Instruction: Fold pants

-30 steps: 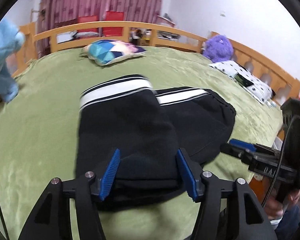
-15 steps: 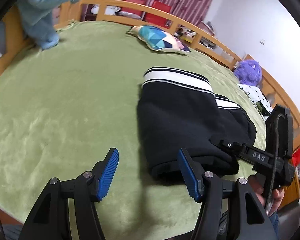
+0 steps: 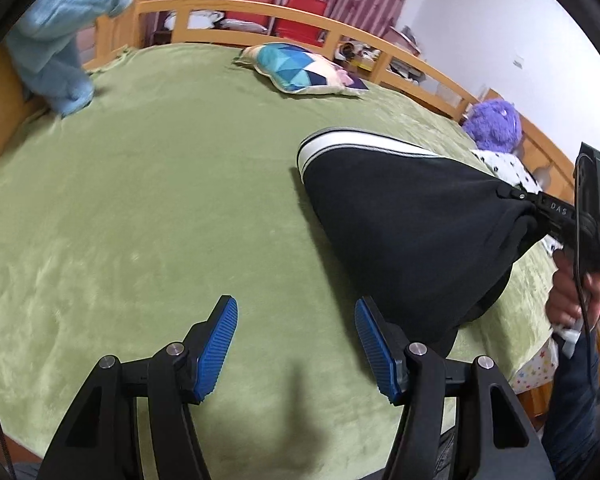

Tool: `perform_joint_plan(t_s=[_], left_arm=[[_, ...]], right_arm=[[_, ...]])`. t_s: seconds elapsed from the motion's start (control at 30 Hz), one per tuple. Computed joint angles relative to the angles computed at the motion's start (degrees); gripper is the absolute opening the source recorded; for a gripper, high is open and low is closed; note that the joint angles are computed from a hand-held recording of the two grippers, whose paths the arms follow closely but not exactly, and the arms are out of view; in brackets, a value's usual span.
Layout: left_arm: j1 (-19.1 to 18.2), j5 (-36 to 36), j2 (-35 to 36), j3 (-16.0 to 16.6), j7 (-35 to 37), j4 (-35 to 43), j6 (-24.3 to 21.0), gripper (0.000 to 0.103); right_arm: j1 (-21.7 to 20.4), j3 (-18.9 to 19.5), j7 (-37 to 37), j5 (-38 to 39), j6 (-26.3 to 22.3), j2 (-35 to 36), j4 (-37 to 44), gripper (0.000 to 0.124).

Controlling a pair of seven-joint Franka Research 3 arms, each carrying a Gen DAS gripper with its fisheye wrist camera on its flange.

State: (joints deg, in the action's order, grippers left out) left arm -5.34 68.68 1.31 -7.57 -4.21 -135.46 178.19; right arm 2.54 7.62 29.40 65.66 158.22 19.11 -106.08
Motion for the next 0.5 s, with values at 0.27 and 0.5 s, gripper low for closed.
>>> perform_joint_plan(t_s=[0.27,0.5], left_arm=[[-3.1,-15.5,6.0,-0.6,15.8,5.4,2.1,0.059],[-6.8,-25.6,12.9,-2.2,27.0,13.8,0.6,0.059]], right_arm=[[-4.7,-3.2,-0.8,1.0,4.8,4.0,2.5,0.016],[-7.3,-1.9,6.5,-9.2,8.2,6.1,0.7,0.031]])
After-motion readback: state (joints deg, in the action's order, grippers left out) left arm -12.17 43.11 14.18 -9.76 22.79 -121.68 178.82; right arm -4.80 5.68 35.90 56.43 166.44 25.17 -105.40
